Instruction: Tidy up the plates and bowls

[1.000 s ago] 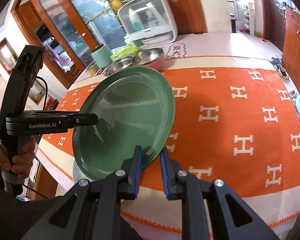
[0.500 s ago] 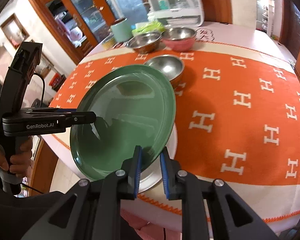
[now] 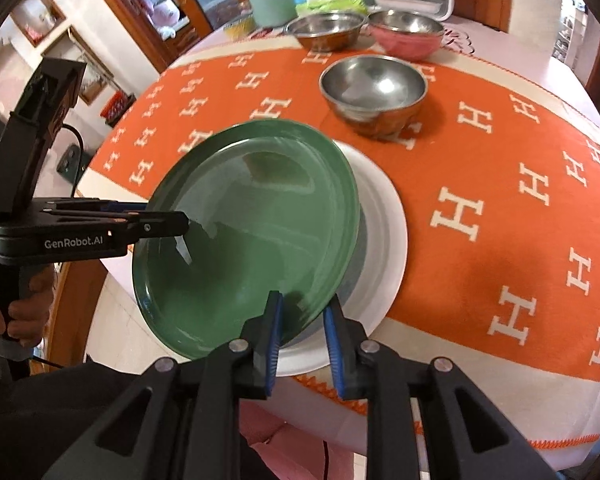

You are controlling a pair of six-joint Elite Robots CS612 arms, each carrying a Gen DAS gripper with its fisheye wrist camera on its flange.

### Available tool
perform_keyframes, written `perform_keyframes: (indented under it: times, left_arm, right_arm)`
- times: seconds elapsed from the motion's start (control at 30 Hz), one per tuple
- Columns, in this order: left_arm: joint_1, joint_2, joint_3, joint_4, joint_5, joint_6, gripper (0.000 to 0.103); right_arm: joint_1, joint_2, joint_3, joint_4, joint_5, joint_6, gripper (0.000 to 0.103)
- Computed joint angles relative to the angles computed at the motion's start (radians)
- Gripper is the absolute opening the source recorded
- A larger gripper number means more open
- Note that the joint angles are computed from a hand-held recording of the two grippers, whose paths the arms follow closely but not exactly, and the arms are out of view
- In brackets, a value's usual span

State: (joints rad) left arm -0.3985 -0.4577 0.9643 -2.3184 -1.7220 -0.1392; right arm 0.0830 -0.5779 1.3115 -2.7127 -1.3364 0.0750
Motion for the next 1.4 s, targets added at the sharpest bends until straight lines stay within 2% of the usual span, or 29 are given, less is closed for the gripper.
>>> perform_keyframes:
  times: [0.27, 0.67, 0.9, 1.03, 1.23, 1.4]
  left_arm:
    - [-0.001, 0.023, -0.030, 0.050, -0.003, -0.023, 0.041]
    - [-0.009, 0.052, -0.074, 0.094, 0.021, -0.074, 0.041]
    - [-0.013, 0.048, -0.058, 0.075, 0.028, -0.112, 0.041]
    - [-0.016, 0.042, -0.047, 0.062, 0.043, -0.129, 0.041]
    - [-0.024, 0.027, -0.024, 0.038, 0.067, -0.148, 0.043]
    - [-0.032, 0.006, 0.012, -0.049, 0.052, -0.133, 0.045]
  right_arm:
    - [0.000, 0.017, -0.034, 0.070, -0.004, -0.034, 0.024]
    - [0.002, 0.038, -0.089, 0.152, -0.014, -0.146, 0.031]
    - [0.013, 0.043, -0.108, 0.156, -0.075, -0.234, 0.034]
    - [0.014, 0.046, -0.114, 0.150, -0.095, -0.268, 0.045]
    - [0.002, 0.046, -0.108, 0.122, -0.056, -0.291, 0.046]
    - [-0.006, 0.045, -0.096, 0.096, -0.019, -0.294, 0.046]
